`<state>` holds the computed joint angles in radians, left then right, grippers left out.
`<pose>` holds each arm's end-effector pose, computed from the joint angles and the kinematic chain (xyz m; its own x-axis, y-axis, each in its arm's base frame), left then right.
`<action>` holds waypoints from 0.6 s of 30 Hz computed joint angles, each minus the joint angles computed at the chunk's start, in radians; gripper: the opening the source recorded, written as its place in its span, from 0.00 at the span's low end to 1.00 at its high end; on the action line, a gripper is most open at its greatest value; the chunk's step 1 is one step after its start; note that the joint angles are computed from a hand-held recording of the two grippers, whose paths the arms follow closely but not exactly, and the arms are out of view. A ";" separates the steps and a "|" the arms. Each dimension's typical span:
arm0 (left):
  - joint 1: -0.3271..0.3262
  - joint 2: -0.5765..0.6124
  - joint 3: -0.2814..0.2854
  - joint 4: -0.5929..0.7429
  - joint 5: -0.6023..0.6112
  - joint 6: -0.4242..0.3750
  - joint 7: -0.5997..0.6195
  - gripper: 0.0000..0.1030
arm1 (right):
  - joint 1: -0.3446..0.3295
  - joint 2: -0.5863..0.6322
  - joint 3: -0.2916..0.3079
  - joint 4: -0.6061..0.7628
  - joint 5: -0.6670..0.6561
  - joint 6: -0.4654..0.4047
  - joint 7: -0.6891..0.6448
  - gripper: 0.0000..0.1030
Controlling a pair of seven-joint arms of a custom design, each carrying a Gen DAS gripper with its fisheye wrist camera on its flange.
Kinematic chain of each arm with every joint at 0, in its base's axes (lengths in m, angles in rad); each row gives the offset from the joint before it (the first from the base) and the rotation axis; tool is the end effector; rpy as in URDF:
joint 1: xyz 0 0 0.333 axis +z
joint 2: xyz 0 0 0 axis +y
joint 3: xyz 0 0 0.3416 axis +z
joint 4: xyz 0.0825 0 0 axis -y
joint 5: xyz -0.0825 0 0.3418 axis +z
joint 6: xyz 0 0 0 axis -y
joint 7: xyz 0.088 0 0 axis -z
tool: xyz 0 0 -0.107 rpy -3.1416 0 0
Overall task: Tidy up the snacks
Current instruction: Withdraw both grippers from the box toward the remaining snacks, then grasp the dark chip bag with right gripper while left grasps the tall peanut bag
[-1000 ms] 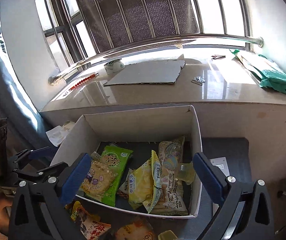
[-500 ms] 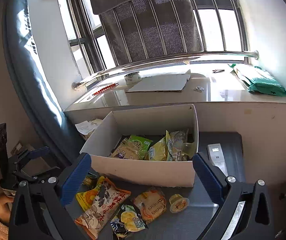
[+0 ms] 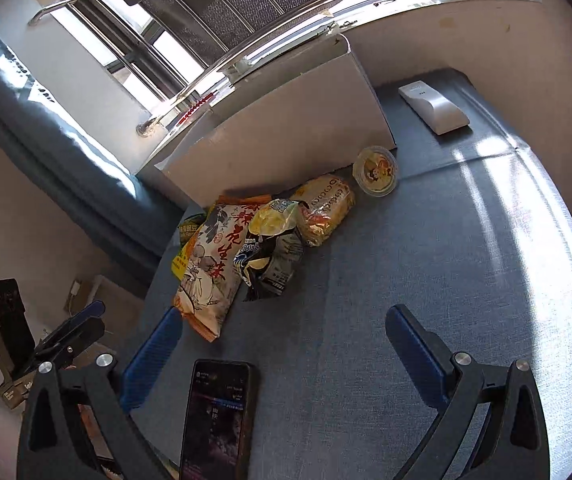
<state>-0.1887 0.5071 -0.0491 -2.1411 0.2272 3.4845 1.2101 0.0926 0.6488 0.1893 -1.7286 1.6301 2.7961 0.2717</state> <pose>0.5858 -0.1659 0.3227 -0.1834 -0.9661 0.1816 -0.6960 -0.0028 -0.7180 0.6471 0.1204 0.2703 0.1984 -0.8070 -0.5562 -0.8098 0.1847 -0.5568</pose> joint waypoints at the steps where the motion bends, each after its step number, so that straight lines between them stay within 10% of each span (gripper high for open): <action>1: -0.001 -0.001 0.001 -0.008 -0.002 0.009 -0.001 1.00 | 0.002 0.016 0.000 0.021 -0.021 -0.014 0.030 1.00; 15: 0.039 0.013 -0.036 0.006 0.048 0.003 -0.015 1.00 | 0.036 0.257 -0.006 0.362 -0.502 -0.090 0.687 0.98; 17: 0.053 0.021 -0.051 0.019 0.060 -0.015 -0.017 1.00 | 0.019 0.266 0.017 0.367 -0.527 -0.094 0.712 0.71; 18: 0.055 0.025 -0.053 0.023 0.063 -0.016 -0.018 1.00 | 0.016 0.271 0.017 0.372 -0.556 -0.109 0.738 0.41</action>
<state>-0.1341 0.5316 -0.1018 -2.1176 0.2899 3.4685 1.1918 0.1083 0.9197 0.2066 -1.3563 1.0745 2.6875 1.0093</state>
